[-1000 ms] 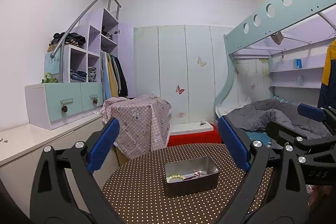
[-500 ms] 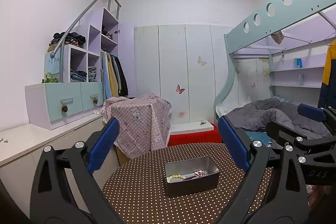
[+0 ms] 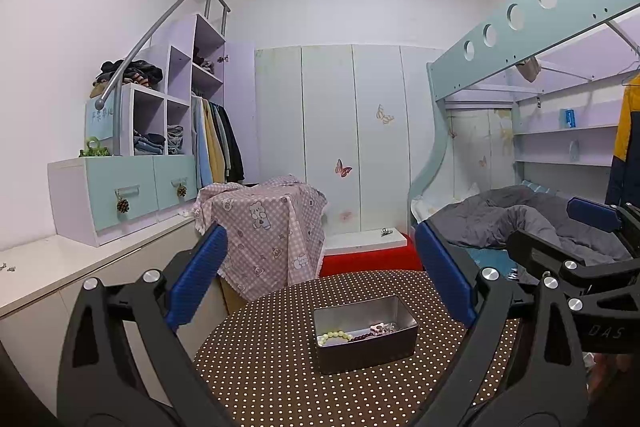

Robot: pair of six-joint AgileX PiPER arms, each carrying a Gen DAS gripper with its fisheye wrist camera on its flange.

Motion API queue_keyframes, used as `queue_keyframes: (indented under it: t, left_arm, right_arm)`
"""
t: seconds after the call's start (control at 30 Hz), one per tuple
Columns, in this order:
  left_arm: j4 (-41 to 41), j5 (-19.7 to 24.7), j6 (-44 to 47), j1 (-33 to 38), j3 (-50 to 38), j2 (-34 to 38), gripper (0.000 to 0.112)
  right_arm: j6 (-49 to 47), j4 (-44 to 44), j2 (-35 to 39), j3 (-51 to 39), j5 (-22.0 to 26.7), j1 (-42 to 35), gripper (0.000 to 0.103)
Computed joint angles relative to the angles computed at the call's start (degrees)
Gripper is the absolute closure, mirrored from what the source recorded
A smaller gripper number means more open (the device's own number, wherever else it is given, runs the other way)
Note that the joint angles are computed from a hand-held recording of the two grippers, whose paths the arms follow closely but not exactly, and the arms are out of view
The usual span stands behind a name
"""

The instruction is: Organize jewelry

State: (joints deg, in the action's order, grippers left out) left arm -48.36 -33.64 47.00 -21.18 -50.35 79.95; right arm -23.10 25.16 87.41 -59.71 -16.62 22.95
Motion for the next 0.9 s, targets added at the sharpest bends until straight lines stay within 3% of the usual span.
queue_keyframes:
  t: [0.9]
  left_arm:
    - [6.6,3.1,-5.4,4.4,1.0,-0.3,0.019]
  right_arm:
    - [-1.7,2.6,0.5,0.6,-0.1,0.6,0.008]
